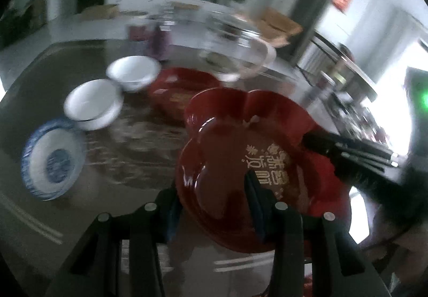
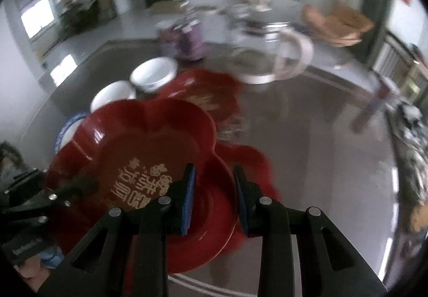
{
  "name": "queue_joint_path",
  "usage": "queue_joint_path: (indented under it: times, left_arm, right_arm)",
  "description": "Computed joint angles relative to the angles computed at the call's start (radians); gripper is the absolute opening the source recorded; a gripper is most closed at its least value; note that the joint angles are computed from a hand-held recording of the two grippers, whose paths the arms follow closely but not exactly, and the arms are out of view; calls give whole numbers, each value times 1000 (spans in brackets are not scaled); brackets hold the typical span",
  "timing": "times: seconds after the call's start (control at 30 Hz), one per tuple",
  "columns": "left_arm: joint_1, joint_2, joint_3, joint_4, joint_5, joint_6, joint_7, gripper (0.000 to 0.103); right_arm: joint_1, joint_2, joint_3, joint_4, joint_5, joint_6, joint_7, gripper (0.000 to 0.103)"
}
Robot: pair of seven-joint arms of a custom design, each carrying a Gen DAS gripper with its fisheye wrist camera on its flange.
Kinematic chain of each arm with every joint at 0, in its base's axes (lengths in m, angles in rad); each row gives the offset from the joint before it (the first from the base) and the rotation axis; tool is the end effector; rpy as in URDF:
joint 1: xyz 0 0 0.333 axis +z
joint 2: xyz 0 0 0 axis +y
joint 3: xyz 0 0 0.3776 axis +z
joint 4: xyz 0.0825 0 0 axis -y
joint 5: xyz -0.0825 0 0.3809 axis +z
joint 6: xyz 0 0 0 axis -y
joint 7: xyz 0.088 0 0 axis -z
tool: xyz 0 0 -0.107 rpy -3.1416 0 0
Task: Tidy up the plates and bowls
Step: 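Reach the right gripper to the nearest red flower tray and grasp its rim, then lift the red tray with the right gripper and carry it toward the other trays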
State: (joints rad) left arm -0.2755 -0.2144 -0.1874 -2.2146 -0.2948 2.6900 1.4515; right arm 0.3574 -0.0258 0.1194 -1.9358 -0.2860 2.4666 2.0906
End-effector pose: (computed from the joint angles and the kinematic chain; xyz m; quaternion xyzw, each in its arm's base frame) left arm 0.4632 -0.2303 0.6064 -0.6177 0.7064 -0.3354 0.0835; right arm 0.5241 0.2723 0.6191 -0.7181 0.6298 -0.1898 0.2273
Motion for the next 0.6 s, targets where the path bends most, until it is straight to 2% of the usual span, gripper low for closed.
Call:
queue_joint_path:
  times: [0.13,0.37,0.47,0.6]
  left_arm:
    - [-58,56,-55,35,16,19,23,42]
    - [-130,206,-134,112,140,6,-12,42]
    - [-161,285,-147,165,243,4,-80,42]
    - [-181,350,-133,209,333,4,-130,42]
  right_arm:
    - [-53,-138,-14,-156,-68,7,139,30]
    - [-179,-308,-3,-401,-104,33,298,30]
    - [-232,-331,2,-475,-115,63,357,30]
    - [-285,-307,8,-525,-144,132,433,30]
